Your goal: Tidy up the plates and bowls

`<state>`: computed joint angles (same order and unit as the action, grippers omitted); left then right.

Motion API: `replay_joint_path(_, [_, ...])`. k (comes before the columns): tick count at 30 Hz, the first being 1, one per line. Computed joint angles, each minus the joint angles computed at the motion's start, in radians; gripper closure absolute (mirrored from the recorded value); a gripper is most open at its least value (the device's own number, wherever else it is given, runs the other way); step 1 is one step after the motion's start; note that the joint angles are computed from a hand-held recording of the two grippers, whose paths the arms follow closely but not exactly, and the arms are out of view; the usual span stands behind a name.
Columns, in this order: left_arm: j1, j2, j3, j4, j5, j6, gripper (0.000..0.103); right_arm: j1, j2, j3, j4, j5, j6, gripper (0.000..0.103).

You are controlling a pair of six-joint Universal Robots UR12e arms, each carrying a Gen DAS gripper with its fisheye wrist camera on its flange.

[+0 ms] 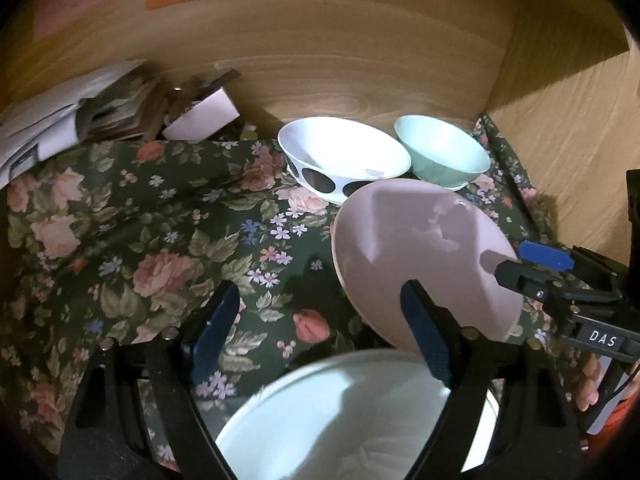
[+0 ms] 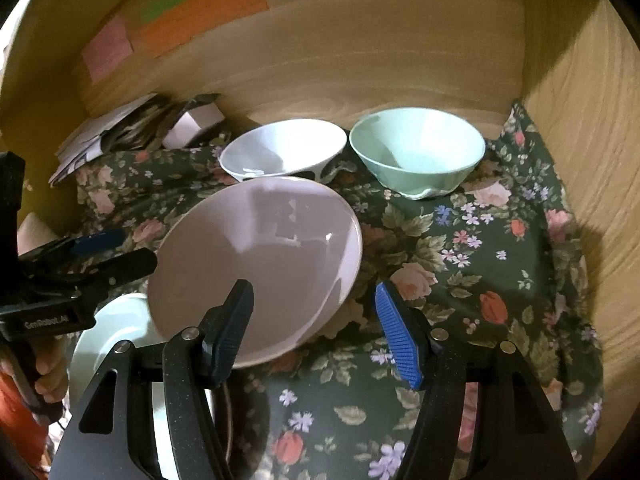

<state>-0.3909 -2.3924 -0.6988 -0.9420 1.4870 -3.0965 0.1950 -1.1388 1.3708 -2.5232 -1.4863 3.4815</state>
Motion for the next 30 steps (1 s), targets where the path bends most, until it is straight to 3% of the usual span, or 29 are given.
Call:
replay_joint_path(7, [0.000,-0.053,0.090,-0.091,-0.041,0.025,0.044,-0.014,0.017,-0.007,0.013,0.046,0.042,0.045])
replay_joint_path(9, [-0.001,-0.065,0.109,-0.109,-0.046,0.030,0.050,-0.018,0.020,-0.009,0.019,0.060,0.044,0.054])
replay_joint_path(12, [0.000,-0.086,0.145,-0.149,-0.065,0.034,0.061,-0.024,0.025,-0.014,0.034,0.095,0.052,0.059])
replay_joint_path(15, [0.000,-0.097,0.161,-0.166,-0.074,0.039,0.066,-0.027,0.031,-0.019,0.043,0.121,0.048,0.068])
replay_joint_path(21, [0.000,-0.100,0.162,-0.166,-0.099,0.061,0.079,-0.018,0.040,-0.030,0.043,0.104,0.025,0.074])
replay_joint_path(30, [-0.011,-0.076,0.114,-0.100,-0.064,0.089,0.079,-0.019,0.031,-0.020,0.036,0.095,0.036,0.076])
